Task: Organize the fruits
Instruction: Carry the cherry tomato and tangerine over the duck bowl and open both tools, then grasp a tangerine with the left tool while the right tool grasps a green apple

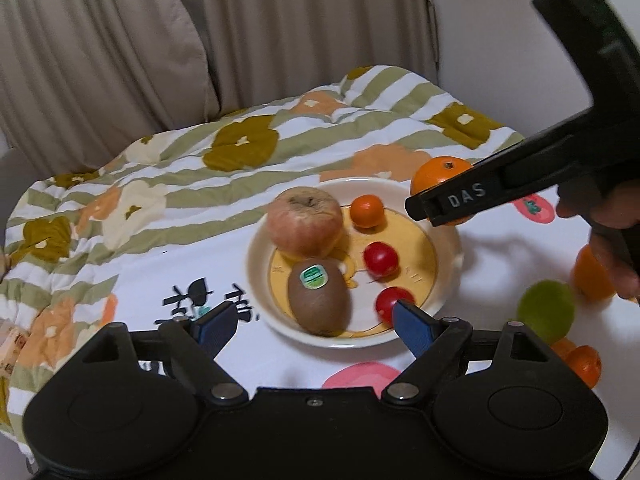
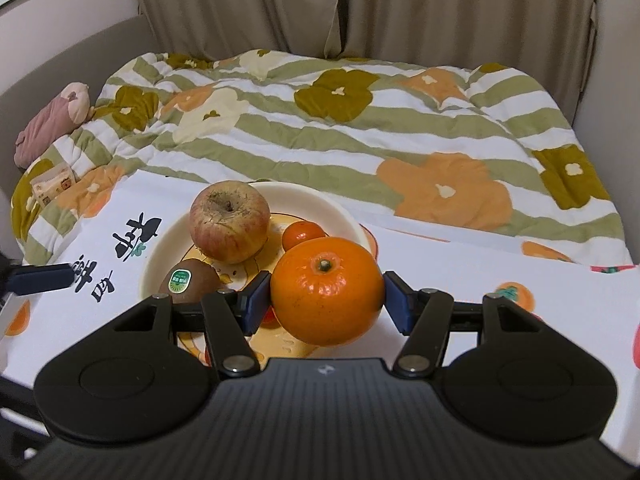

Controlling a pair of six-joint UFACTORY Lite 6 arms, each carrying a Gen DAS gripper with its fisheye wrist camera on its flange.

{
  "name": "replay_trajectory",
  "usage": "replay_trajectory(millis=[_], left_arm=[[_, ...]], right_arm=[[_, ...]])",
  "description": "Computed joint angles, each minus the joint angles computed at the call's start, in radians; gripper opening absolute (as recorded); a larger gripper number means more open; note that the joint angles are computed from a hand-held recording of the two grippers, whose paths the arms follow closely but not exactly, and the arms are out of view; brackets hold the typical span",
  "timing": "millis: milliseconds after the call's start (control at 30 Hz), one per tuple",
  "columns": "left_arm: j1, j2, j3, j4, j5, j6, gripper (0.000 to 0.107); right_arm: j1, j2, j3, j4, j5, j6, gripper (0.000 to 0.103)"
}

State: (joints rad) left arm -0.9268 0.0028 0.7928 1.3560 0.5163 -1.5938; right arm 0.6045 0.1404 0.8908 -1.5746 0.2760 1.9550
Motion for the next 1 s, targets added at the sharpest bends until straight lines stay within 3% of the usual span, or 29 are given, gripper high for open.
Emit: replay_trajectory(millis=[533, 600, 633, 1000], left_arm=[[0.007, -0.083, -0.096, 0.03, 0.026, -0.078, 0.088], [0.003, -0.09, -0.103, 0.027, 0.027, -0.078, 0.088], [0.001, -0.096, -0.108, 0.025, 0.029, -0.077, 0.088], [-0.068, -0.154, -0.138, -0.034, 0.094, -0.086, 0.088]], right_arm=[[-0.006, 0.194, 0.114, -0.223, 0.001, 0.214, 0.076], [0.005, 0.175, 0.091, -0.311, 0.026, 0.306, 0.088], [0.009, 0.167, 0.087, -0.301, 0.03, 0.3, 0.103], [0.078, -0.011, -0.051, -0.142, 0.077, 0.21, 0.103]])
